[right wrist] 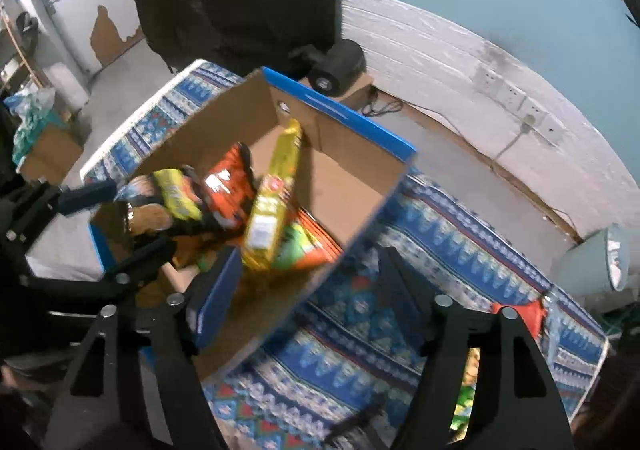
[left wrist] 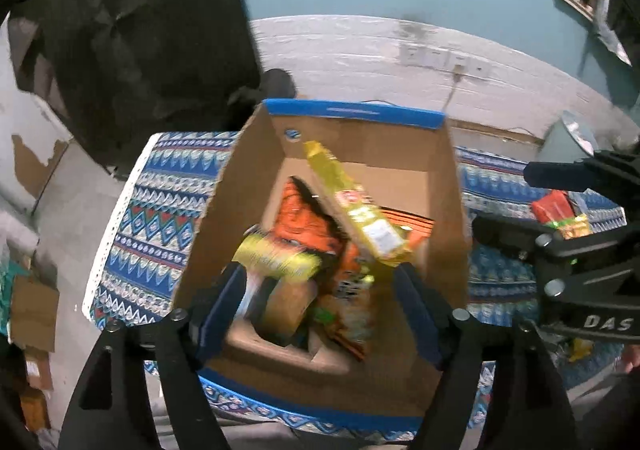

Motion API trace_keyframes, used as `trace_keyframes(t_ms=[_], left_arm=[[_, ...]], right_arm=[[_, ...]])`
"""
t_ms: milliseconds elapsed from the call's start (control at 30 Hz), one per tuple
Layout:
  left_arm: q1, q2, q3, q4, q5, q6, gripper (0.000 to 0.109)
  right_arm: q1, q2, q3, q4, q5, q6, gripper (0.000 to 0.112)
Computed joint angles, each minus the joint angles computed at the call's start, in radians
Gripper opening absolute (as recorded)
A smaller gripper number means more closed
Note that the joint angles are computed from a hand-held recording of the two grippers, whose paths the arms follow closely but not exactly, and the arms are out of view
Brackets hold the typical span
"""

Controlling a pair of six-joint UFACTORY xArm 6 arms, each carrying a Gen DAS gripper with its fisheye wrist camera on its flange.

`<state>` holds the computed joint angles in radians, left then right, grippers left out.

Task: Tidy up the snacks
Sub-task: 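Move both tools back over the remaining snacks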

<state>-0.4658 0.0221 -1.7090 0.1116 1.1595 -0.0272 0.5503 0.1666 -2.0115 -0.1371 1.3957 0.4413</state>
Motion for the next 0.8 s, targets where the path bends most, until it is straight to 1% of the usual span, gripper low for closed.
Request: trace_keyframes(t_ms=[133,267,567,633,800], left_arm=[[-0.05,-0.01,-0.004,-0.013,0.014,0.015,0.083],[-0.091,-0.007,-0.009,0.018,0.024,0.017,0.083],[-0.174,-0.017,0.008,0.008,0.055,0.031,0.083],[-0.2,-0.02,0.016,0.023,0.058,0.027,0.083],[-0.252,-0.017,0.032,0.025,0.074,0.037,0.083]], right_arm=[[-0.018,-0.109,0.133,0.002,0.007,0.013,0.073],[-0.036,-0.212,0.239,-0.002,0.012,0.034,0.073],[-0.048,-0.411,0.435,-0.025,0.027,0.057,0.074],[-0.054,-0.451,0.479,-0.03,0.036,0.062,0.075],[-0.087,-0.553,0.603,-0.027,0.048,0.077,0.075]])
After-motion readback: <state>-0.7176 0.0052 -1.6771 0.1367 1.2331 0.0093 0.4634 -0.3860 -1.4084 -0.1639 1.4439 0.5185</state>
